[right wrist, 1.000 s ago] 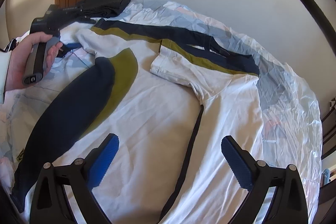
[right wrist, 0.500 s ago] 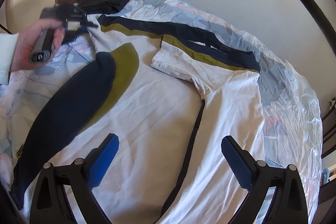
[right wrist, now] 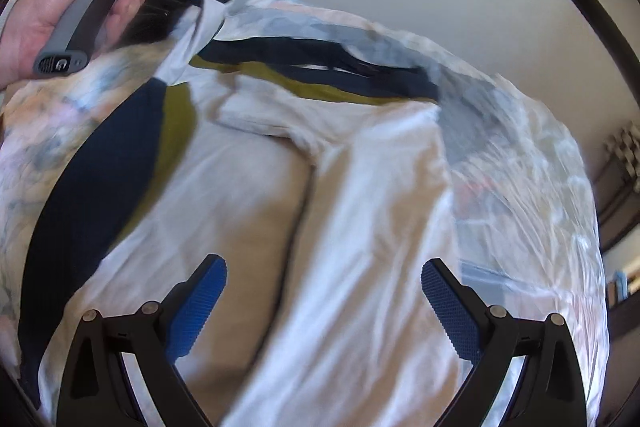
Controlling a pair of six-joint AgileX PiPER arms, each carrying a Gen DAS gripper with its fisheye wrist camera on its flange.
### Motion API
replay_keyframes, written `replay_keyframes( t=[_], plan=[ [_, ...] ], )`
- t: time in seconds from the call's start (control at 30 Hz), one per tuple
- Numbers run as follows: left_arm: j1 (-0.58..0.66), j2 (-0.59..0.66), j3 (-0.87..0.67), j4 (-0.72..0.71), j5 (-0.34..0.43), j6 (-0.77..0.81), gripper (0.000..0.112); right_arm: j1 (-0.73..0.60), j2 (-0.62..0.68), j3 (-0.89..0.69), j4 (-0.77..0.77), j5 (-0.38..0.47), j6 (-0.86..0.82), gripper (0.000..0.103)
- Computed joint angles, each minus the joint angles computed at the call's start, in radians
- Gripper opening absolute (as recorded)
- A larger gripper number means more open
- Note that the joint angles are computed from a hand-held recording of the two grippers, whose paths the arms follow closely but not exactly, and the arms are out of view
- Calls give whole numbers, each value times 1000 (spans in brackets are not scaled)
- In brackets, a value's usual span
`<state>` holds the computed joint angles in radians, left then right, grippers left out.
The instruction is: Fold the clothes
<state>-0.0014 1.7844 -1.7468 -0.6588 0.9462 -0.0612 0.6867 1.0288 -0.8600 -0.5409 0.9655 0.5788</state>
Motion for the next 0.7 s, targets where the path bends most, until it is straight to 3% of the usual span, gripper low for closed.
replay_keyframes(
  t=[0.2,0.3,0.43,0.5,0.6,0.63,0.7],
  plan=[
    [-292,138,-153,177,12,-147,6,-219,-79,-1,85,-2,-165,100],
    [-398,277,-298,281,100,-220,6,-350,-116,3,154,-4,-282,100],
    [-461,373,-334,377,128,-287,6,-467,-146,3,219,2,-384,100],
    [-468,371,-314,404,101,-292,6,-499,-156,0,237,3,-411,100],
    [-488,379,-331,466,129,-305,6,-502,-161,-5,242,16,-414,100],
    [-491,390,-369,480,165,-310,10,-495,-160,-8,239,22,-409,100],
    [-484,362,-354,412,175,-283,41,-480,-161,-14,236,36,-402,100]
  ],
)
